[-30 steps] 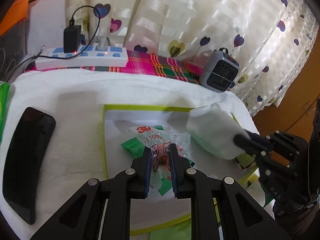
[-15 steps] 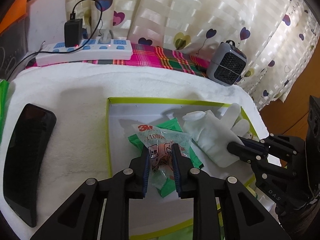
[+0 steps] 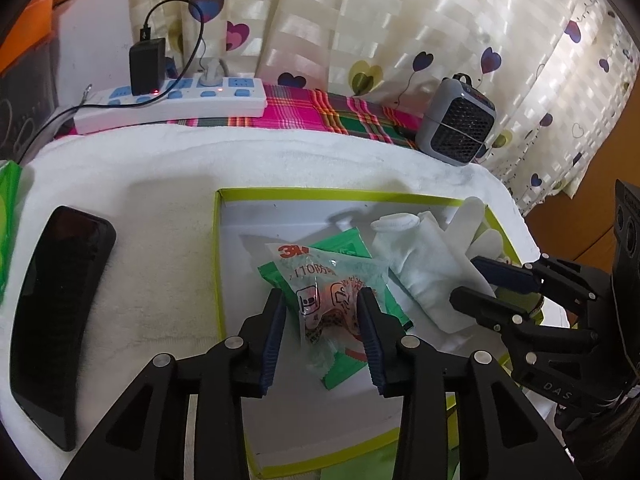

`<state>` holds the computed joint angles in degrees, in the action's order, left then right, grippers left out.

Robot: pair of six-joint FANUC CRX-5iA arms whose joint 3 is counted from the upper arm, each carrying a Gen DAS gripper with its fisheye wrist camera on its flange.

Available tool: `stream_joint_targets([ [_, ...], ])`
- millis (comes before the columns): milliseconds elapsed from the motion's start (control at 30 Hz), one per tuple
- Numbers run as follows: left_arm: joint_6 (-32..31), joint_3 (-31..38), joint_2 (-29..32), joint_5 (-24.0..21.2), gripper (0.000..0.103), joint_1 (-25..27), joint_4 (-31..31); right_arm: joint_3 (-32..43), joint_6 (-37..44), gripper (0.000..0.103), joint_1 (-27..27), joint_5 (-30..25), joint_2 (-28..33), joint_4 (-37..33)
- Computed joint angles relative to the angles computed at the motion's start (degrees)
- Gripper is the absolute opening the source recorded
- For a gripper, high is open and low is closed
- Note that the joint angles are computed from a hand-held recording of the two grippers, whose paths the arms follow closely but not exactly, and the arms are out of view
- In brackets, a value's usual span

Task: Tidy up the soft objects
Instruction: 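Open the left gripper to drop the wrapper while the right gripper releases the gloves into the box, then withdraw both open grippers from the box back toward the pile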

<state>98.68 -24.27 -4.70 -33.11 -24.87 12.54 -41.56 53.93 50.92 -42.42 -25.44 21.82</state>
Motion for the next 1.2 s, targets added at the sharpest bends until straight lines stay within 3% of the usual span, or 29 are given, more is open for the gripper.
stream_joint_targets([
  [200,0.15,-0.38,-0.31,0.28,0.044,-0.21,-0.12,-0.37,-0.99,0.038,0.2,0.34,-0.63,0.61],
  [300,0.34,-0.49,-0.59,0.29,0.046,-0.23,-0.12,-0.85,-1.9,0.049,0.3,0.58,-1.39,1.06],
  [667,4.99,-1.67,-4.65,-0.04,0.053,-1.38,-3.72,-3.42,-8.26,0.05,2.95,-0.16,-6.23,5.48],
  [733,10.04,0.05,-5.19,-1.63,0.053,-2.78,-9.48,-4.04,-9.77,0.05,3.93,-0.61,-7.35,6.6],
  [933,17.64,2.01,-7.14,-4.5,0.053,-6.21,-18.27,-6.02,-14.64,0.05,7.01,-2.45,-10.46,10.32],
  [1200,24.07,2.08,-9.81,-6.85,0.053,-9.98,-24.05,-8.74,-21.21,0.05,11.26,-5.25,-14.98,14.48],
])
